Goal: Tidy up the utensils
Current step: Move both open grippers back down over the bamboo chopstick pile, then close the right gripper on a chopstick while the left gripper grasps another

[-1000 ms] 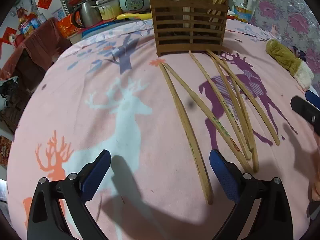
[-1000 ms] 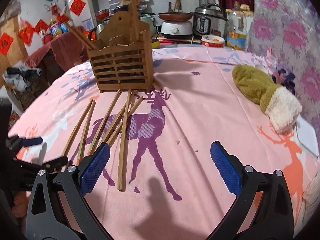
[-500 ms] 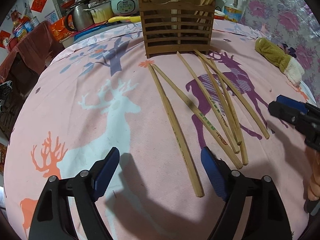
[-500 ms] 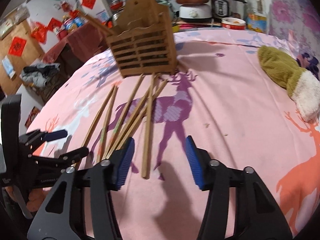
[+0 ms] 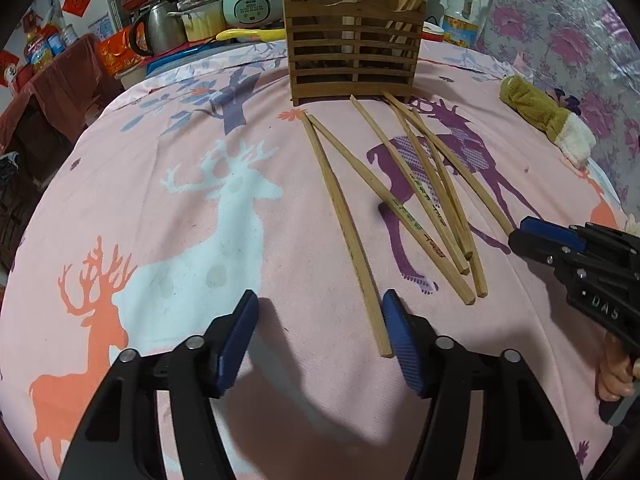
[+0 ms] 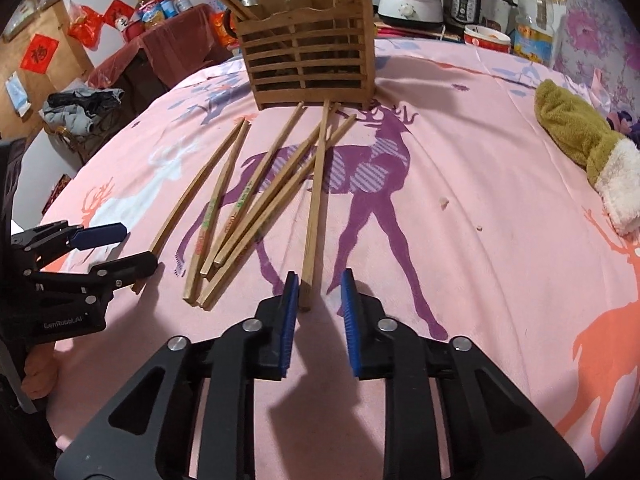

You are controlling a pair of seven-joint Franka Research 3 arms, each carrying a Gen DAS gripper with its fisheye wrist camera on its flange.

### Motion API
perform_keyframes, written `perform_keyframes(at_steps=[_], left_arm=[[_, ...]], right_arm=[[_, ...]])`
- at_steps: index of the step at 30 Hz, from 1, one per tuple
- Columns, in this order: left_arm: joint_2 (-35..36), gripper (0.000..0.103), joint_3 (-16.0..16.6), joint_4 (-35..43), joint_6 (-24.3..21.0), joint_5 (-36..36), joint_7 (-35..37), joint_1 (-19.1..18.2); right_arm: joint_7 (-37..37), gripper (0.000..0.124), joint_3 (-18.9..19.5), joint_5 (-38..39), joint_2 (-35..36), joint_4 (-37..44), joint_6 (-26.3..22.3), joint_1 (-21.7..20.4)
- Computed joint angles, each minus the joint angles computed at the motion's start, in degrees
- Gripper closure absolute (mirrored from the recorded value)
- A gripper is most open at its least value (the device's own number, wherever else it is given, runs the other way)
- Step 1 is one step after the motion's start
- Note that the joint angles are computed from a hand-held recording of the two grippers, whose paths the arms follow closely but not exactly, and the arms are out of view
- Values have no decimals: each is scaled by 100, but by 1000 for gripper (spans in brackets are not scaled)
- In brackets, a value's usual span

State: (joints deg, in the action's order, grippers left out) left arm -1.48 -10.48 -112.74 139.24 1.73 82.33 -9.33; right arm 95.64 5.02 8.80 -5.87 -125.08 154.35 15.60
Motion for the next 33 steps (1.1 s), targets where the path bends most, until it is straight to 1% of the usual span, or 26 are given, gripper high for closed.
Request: perform_keyframes(at_steps=[4, 6, 7, 8, 9, 11, 12, 13, 17, 19, 22, 23, 24, 25, 26, 27, 31, 33], left_arm=[[-47, 50, -35, -69, 73, 181, 14, -35], [-78, 57, -23, -102, 89, 147, 53, -38], [-100, 65, -4, -118, 92, 138, 18, -22], [-113, 70, 28, -125, 87, 72, -25, 5], [-115, 70, 55, -124, 79, -9, -53, 30], [-121, 70, 135, -120, 51, -474, 123, 83], [-133, 70, 139, -130, 52, -553, 174, 95], [-138, 70, 119, -137, 56, -473, 150, 98], [-167, 69, -15, -198, 116, 344, -153, 41], [-218, 68, -13, -272, 167, 431, -166, 21], [-253, 69, 38, -313, 184, 229, -36, 9], [-251, 69, 47, -310, 179, 178, -12, 9], [-250, 70, 51, -310, 185, 145, -2, 9], [-250, 79, 64, -307, 191, 60, 47, 9], [-250, 94, 71, -304, 203, 5, 75, 12], [-253, 97, 79, -306, 206, -80, 124, 10], [-302, 97, 109, -343, 337, -177, -4, 57], [-379, 97, 151, -406, 478, -394, 57, 64]], right_arm=[[21, 105, -3, -20, 6, 8, -25, -9], [60, 107, -1, -67, 3, 6, -33, -22], [77, 108, -1, -76, 0, 0, -32, -25], [99, 108, -4, -90, -7, -8, -36, -32], [121, 108, -9, -101, -24, -25, -37, -41], [122, 108, -16, -94, -51, -54, -33, -50], [122, 108, -14, -99, -50, -55, -34, -52], [132, 108, -10, -120, -59, -66, -32, -56], [100, 108, -13, -82, -80, -99, -18, -54], [104, 108, -7, -96, -87, -106, -16, -59], [88, 109, -8, -103, -92, -110, -15, -64], [126, 116, -2, -138, -95, -113, -10, -74], [118, 117, -9, -115, -103, -123, 0, -74], [143, 117, -4, -131, -110, -132, 20, -79], [220, 117, 16, -203, -120, -145, 54, -93], [299, 117, 33, -286, -146, -177, 125, -110], [483, 117, 99, -554, -270, -331, 501, -161], [536, 117, 130, -665, -352, -419, 717, -186]])
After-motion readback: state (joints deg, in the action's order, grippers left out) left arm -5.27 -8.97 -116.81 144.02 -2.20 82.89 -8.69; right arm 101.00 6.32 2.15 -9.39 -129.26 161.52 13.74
